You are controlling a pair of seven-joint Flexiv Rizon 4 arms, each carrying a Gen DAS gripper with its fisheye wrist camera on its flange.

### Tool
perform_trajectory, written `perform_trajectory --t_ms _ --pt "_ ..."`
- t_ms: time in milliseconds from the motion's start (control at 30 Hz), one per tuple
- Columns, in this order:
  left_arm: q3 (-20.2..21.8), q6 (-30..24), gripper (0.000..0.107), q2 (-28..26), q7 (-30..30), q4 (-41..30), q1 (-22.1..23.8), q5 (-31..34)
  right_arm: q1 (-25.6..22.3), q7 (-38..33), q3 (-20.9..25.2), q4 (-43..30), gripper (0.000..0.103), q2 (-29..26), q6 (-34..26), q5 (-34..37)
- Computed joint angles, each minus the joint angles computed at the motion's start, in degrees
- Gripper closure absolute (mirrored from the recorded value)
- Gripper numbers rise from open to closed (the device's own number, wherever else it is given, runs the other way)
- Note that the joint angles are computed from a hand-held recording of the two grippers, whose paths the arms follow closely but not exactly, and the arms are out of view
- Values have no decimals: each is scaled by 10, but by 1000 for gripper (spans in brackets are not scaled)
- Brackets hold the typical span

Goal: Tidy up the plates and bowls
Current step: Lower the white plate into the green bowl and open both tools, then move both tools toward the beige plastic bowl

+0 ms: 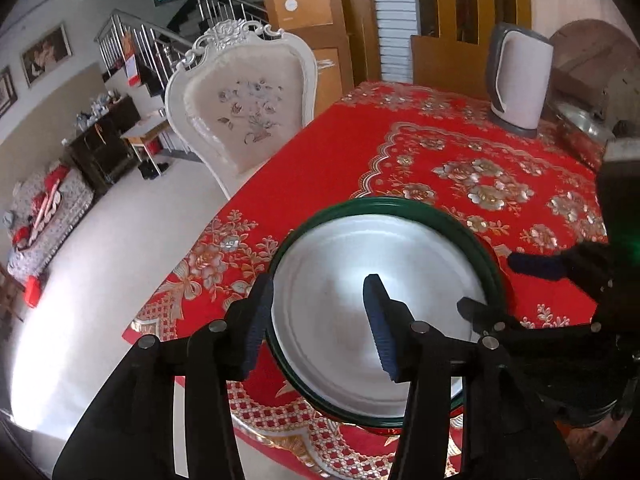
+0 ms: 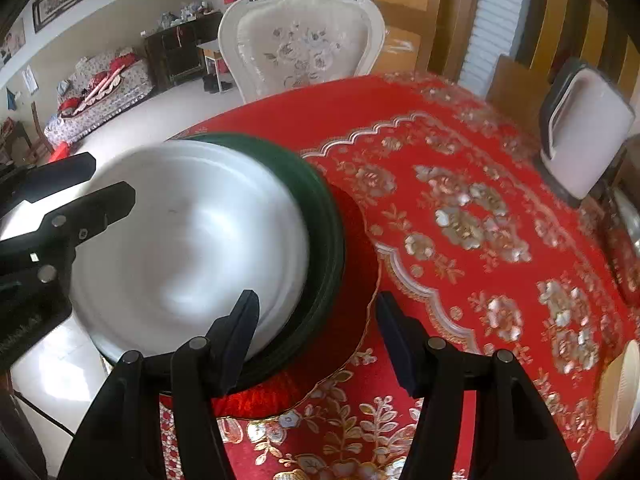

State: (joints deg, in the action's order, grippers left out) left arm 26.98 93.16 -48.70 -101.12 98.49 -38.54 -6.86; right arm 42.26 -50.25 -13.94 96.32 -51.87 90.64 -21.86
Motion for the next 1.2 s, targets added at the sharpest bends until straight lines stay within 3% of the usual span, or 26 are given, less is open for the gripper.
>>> perform_trajectory --t_ms 67,200,500,833,1200 --pt "7 11 60 3 -7 7 -5 -1 -6 -2 8 3 42 2 9 3" --pt "-26 42 60 19 5 27 16 -10 10 2 -13 22 42 11 34 18" --pt "-16 86 60 -9 35 22 -43 -79 16 -21 -17 76 42 35 102 93" --pt "-63 73 60 -58 85 -57 -62 -129 48 -39 -63 171 41 66 155 217" --pt "-108 33 60 -91 100 -152 -66 -95 53 -53 -89 255 41 93 191 322"
